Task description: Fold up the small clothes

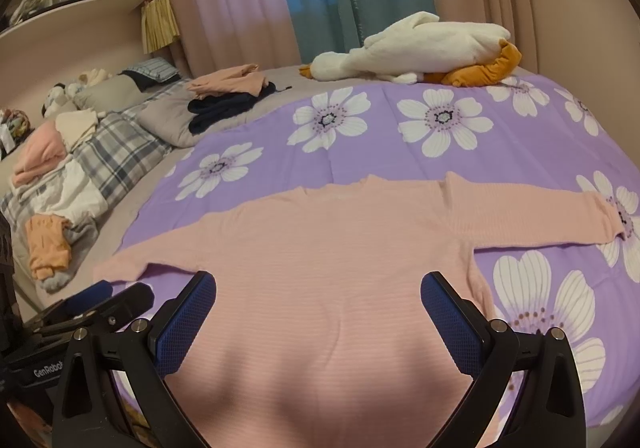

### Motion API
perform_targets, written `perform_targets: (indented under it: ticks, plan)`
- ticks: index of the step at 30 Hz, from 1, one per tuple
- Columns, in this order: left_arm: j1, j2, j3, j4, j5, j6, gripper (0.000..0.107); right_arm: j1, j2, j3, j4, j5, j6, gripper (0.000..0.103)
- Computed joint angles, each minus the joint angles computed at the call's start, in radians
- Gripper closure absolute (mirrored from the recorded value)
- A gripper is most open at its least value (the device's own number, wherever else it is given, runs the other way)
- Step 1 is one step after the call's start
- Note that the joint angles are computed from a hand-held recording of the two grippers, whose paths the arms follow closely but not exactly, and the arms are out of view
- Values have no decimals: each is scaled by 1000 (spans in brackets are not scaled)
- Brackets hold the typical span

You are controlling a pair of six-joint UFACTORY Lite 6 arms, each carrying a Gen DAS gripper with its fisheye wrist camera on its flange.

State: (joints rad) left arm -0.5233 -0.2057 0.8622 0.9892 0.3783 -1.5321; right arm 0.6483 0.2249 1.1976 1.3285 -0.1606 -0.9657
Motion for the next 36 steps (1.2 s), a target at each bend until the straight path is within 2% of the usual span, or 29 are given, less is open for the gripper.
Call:
perform_targets:
  ticks: [36]
  plan:
    - [-22, 18, 12, 8, 13, -19, 6, -5, -4, -10, -45, 3, 46, 1]
